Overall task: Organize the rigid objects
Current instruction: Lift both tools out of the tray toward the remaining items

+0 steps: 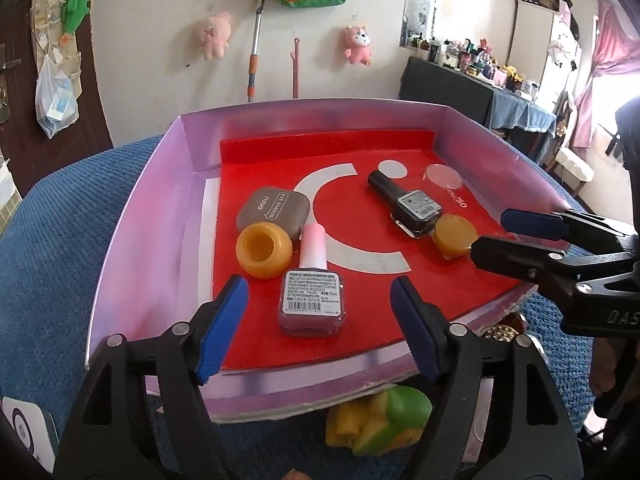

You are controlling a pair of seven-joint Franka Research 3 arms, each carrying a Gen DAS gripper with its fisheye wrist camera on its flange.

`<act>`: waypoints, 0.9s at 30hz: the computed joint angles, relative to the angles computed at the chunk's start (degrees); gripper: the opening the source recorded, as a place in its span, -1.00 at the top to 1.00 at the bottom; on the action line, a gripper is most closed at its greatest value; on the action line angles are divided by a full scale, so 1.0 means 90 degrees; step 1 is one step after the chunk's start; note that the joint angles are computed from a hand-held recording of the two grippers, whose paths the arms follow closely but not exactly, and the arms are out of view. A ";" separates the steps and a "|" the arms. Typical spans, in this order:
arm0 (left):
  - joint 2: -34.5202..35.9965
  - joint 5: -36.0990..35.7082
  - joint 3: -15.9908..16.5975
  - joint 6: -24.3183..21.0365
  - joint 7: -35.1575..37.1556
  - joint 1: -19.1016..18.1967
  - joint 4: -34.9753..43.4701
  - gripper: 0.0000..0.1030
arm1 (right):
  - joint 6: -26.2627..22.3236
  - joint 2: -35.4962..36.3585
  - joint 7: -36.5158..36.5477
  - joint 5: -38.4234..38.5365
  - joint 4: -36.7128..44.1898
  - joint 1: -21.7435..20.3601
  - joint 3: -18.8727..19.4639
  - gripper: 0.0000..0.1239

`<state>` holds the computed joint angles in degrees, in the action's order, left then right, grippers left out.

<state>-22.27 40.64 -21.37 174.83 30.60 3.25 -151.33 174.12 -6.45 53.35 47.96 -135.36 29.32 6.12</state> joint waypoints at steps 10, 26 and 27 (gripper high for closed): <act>-0.0362 -0.0209 -0.0010 -0.0063 0.0037 -0.0167 -0.0221 -0.63 | 0.0161 -0.0410 -0.0993 0.1165 -0.0197 0.0421 -0.0228 -0.38; -0.0880 -0.0648 0.0166 -0.0057 0.0107 -0.0502 -0.0589 -1.00 | 0.0142 -0.0869 -0.1996 0.2362 -0.0392 0.0696 -0.0374 -0.66; -0.0895 -0.0706 0.0187 -0.0009 0.0128 -0.0517 -0.0620 -1.00 | 0.0126 -0.0905 -0.2083 0.2459 -0.0408 0.0713 -0.0390 -0.66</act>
<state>-30.32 34.29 -19.69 174.76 31.75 -1.41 -156.91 175.25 -14.59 34.60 70.09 -139.03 35.74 2.61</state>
